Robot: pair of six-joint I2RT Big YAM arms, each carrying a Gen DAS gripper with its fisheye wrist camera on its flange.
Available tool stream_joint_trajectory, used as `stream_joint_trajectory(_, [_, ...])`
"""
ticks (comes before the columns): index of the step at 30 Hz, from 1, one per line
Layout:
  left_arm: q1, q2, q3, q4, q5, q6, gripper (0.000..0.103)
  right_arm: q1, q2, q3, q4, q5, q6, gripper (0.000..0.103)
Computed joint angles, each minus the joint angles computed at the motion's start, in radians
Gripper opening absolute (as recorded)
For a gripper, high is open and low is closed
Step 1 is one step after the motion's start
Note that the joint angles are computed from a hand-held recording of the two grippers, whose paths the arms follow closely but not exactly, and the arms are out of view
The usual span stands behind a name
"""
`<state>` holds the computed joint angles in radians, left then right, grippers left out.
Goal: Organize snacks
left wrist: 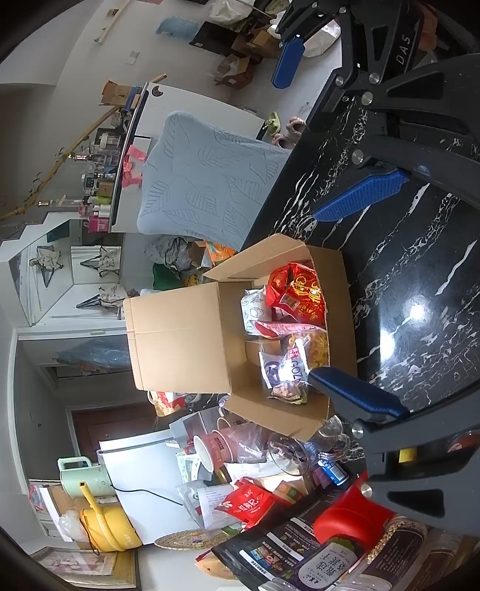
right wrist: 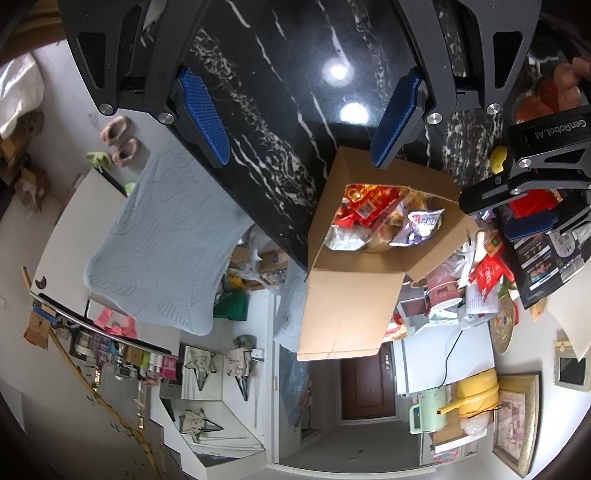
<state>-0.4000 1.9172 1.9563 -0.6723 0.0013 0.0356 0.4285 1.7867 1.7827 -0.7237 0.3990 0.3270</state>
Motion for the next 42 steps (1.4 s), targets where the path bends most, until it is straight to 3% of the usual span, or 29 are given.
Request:
stream_joint_trajectory(37, [0.005,0.022,0.032,-0.044,0.013,-0.006,0.082,0.007,-0.002,-0.002,-0.023,0.035,0.013,0.080])
stream_joint_trajectory(42, [0.004,0.013,0.014,-0.015,0.015,0.007,0.082,0.007,-0.001,-0.002,-0.023,0.035,0.015,0.080])
